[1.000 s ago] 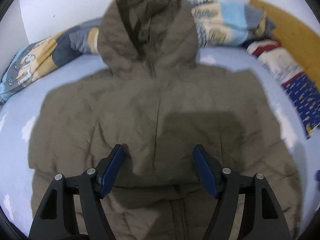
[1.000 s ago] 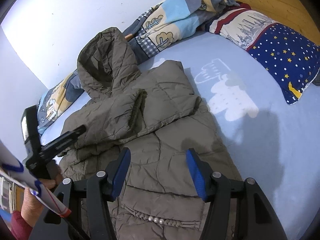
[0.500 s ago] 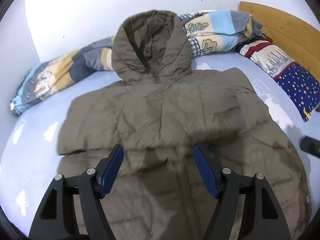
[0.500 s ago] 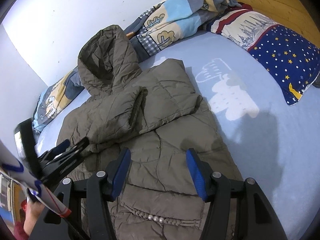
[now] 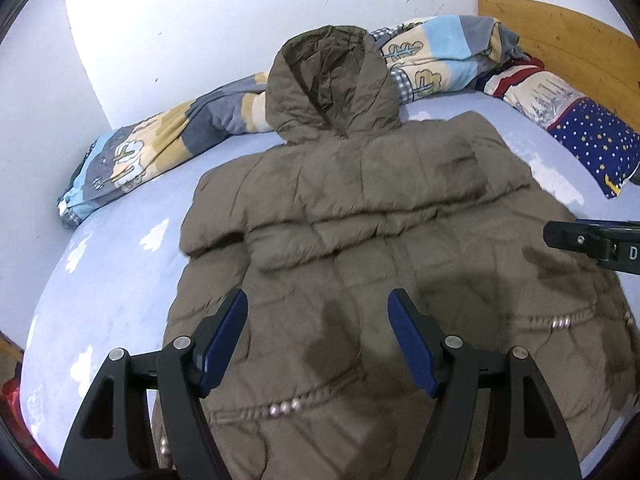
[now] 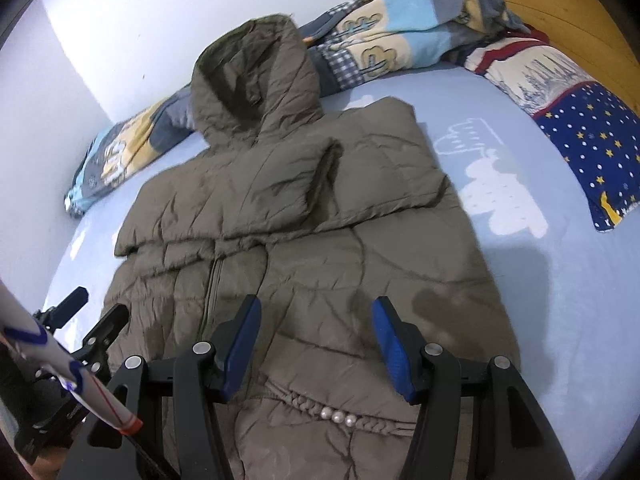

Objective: Fold large clothes

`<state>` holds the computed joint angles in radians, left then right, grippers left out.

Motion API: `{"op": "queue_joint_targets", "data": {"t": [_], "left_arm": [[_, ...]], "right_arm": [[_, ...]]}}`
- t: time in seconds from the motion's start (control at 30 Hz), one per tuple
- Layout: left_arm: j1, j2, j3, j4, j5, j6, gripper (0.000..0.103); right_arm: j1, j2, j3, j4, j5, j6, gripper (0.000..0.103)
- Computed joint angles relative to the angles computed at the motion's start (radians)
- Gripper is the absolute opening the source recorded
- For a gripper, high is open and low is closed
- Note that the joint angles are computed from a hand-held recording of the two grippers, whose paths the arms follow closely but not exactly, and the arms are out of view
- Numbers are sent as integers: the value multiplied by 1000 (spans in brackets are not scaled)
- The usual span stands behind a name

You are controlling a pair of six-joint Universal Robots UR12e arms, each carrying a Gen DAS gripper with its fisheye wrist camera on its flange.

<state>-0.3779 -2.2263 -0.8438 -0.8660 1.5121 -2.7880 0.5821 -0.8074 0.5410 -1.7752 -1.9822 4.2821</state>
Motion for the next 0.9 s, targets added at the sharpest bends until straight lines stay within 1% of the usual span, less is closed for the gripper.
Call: {"op": "queue_joint_targets", "data": {"t": [0.1, 0.23, 0.3, 0.5, 0.6, 0.73, 0.83, 0.9], "left_arm": [[6, 23, -41, 5, 11, 1, 72], [13, 54, -103, 30, 41, 2, 72], [21, 72, -135, 29, 41, -6, 72], [36, 120, -230, 48, 54, -16, 72], [44, 146, -285, 52, 47, -29, 72], [52, 160, -332, 26, 36, -30, 72], [56, 170, -362, 59, 20, -27, 72], [63, 179, -379, 84, -3, -19, 72]], "right_arm": [[3, 16, -24, 16, 21, -20, 63], [14, 55, -90, 65, 29, -56, 63], [19, 73, -118, 87, 40, -66, 63], [40, 106, -166, 146, 71, -55, 63], [50, 102, -153, 151, 78, -33, 63], [67, 104, -151, 187, 70, -12, 63], [77, 111, -160, 219, 59, -2, 63], [84, 111, -159, 230, 48, 3, 63]]}}
